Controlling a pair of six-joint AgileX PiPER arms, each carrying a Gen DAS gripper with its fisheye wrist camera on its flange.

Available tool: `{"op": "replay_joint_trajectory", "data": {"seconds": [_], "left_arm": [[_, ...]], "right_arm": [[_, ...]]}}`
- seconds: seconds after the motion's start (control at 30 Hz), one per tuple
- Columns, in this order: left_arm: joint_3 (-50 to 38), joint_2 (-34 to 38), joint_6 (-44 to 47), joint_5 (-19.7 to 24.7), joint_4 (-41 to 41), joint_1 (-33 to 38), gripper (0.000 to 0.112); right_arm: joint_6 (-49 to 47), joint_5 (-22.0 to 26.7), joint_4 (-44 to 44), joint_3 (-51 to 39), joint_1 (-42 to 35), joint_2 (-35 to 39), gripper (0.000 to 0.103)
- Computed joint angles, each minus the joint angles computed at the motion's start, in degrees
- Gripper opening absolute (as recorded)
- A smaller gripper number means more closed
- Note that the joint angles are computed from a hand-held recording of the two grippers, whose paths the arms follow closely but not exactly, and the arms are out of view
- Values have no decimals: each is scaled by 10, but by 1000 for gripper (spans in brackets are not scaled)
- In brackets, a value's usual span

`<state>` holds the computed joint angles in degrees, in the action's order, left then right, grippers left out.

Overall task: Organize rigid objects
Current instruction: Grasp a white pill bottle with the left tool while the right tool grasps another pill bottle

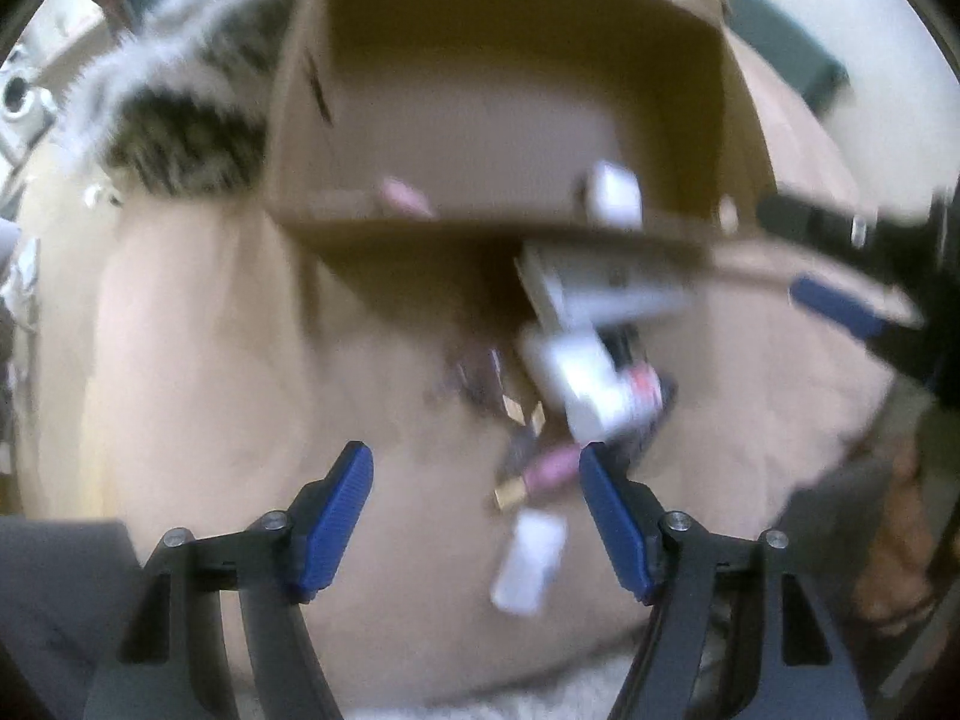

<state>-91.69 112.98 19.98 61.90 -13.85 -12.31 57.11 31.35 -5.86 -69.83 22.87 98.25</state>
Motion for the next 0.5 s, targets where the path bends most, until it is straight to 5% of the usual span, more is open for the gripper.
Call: {"op": "replay_joint_trajectory", "data": {"seconds": [0.37,0.43,0.5], "left_arm": [[100,-14,50,5,6,-41,67],[105,-10,40,2,15,-43,61],[104,-2,31,8,22,-46,41]], "right_arm": [[48,-3,-11,47,26,-13,96],[53,-3,-13,50,29,-13,96],[55,0,-15,51,31,-11,96]]}}
